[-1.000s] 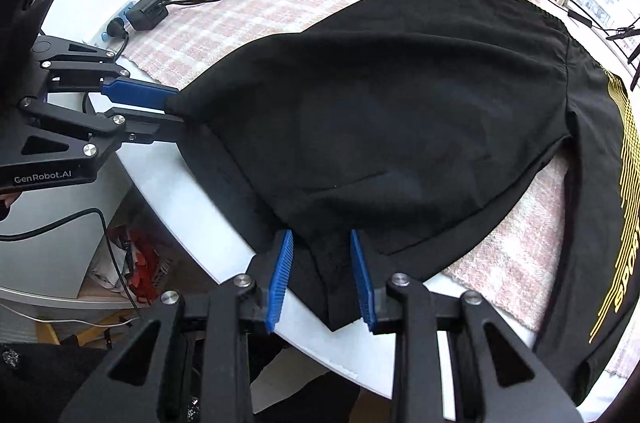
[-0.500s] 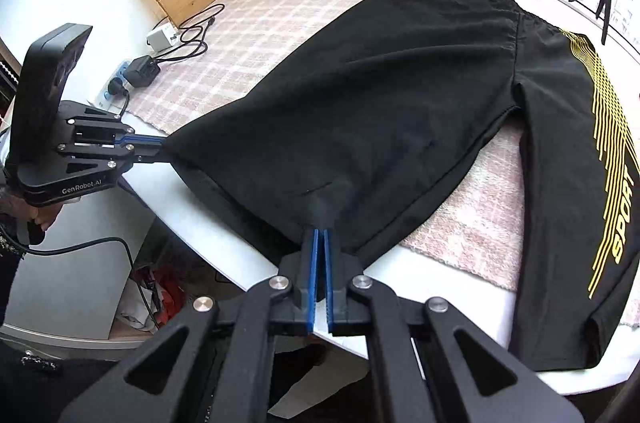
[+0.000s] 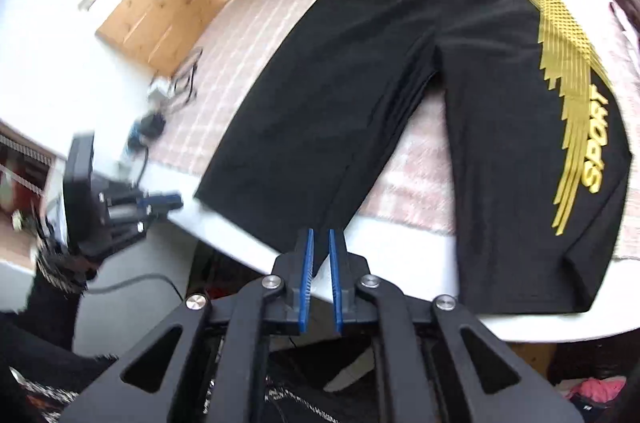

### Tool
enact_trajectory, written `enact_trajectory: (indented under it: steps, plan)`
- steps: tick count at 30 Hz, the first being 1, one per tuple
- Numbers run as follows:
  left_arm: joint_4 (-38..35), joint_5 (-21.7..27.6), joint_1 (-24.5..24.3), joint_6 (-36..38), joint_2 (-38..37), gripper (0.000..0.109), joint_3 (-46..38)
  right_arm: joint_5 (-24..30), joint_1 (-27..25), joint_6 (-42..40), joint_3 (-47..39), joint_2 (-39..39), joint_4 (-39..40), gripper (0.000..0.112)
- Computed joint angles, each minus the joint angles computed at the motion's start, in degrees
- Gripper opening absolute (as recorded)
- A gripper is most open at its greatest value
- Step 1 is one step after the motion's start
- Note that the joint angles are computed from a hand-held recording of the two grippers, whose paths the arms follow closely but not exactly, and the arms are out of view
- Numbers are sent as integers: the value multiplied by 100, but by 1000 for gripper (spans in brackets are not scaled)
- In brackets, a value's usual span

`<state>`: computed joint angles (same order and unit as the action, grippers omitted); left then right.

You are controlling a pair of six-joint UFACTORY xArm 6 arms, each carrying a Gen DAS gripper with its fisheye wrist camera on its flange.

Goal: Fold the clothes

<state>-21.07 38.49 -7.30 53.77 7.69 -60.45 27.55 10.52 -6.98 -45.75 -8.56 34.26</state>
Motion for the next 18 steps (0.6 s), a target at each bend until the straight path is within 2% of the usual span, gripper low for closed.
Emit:
enact_trajectory:
  steps: [1,3,7,9,12,15,18]
  plan:
    - [-169,17,-72,58,-60,5,6,-93,-250,209,-2,-96,-198,20]
    - [-533,17,-281,172,-184,6,44,-243,-743,498,-79,-216,-490,20]
    - [-1291,61,-954,267,-270,6,26,-227,-1595,244,-624,-18,-578,20]
    - [-1668,52,-1376,251,-210,15,-60,-133,-1982,38,-1061,264,-736,20]
    - [-2140,-93,-2164,81,95,27,-357,298,-2492,-687,-1927,904,-680,20]
    - [-2009,-529,-3001,-486,647,32,-826,796,-2881,-1424,-2833,1631,-488,20]
    - [-1325,-750,-3539,-1472,1403,35,-1551,1443,-3161,-2060,-3834,2466,-353,20]
